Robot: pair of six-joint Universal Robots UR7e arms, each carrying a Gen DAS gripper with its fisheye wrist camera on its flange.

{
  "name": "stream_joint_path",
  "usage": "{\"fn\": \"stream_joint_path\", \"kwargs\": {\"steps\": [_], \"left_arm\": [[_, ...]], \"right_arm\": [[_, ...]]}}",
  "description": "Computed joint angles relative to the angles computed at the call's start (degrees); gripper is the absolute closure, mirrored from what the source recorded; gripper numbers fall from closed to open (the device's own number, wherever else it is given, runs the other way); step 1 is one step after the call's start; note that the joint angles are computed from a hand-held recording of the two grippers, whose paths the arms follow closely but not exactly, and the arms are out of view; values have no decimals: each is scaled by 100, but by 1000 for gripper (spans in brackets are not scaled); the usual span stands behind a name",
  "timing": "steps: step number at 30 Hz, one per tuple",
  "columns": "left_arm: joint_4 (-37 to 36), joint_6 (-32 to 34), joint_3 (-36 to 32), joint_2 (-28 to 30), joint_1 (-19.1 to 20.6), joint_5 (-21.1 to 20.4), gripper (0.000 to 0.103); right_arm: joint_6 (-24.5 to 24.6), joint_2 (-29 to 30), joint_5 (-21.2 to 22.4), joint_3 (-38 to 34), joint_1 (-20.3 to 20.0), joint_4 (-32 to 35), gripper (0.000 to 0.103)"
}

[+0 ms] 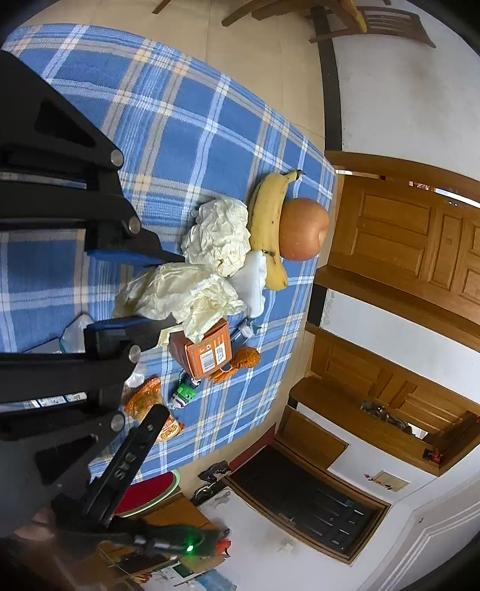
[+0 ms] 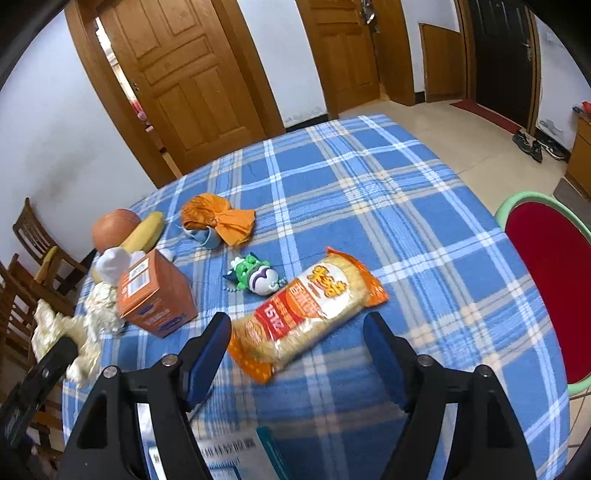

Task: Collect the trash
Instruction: 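Grasp crumpled white paper with the left tool while the right tool grasps the snack packet, then carry paper and snack packet over the bucket and open both tools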

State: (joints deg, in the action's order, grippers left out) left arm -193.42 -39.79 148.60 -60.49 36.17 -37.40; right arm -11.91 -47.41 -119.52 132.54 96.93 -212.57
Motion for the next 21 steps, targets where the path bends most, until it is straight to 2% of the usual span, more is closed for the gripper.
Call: {"fn": "stream_joint_path", "kwargs": {"steps": [5, 10, 11, 13, 16, 21], "left_arm": [[-126, 52, 51, -24, 24, -64, 80], [-126, 88, 58, -32, 30, -113, 80], [-103, 87, 49, -29, 24, -124, 80], [-37, 80, 38, -47, 2, -143, 80], [34, 41, 41, -47, -65, -170, 80], [160, -9, 0, -21, -211, -233, 80]], "right_arm": [[-14, 280, -316, -269, 90, 38, 24], [-456, 580, -677, -427, 222, -245, 24], [-522, 613, -752, -444, 246, -278, 26], [-634, 638, -857, -430, 276, -367, 43], [-645, 478, -706, -284, 212, -314, 53], [-550, 82, -206, 70, 7, -219, 57]]}}
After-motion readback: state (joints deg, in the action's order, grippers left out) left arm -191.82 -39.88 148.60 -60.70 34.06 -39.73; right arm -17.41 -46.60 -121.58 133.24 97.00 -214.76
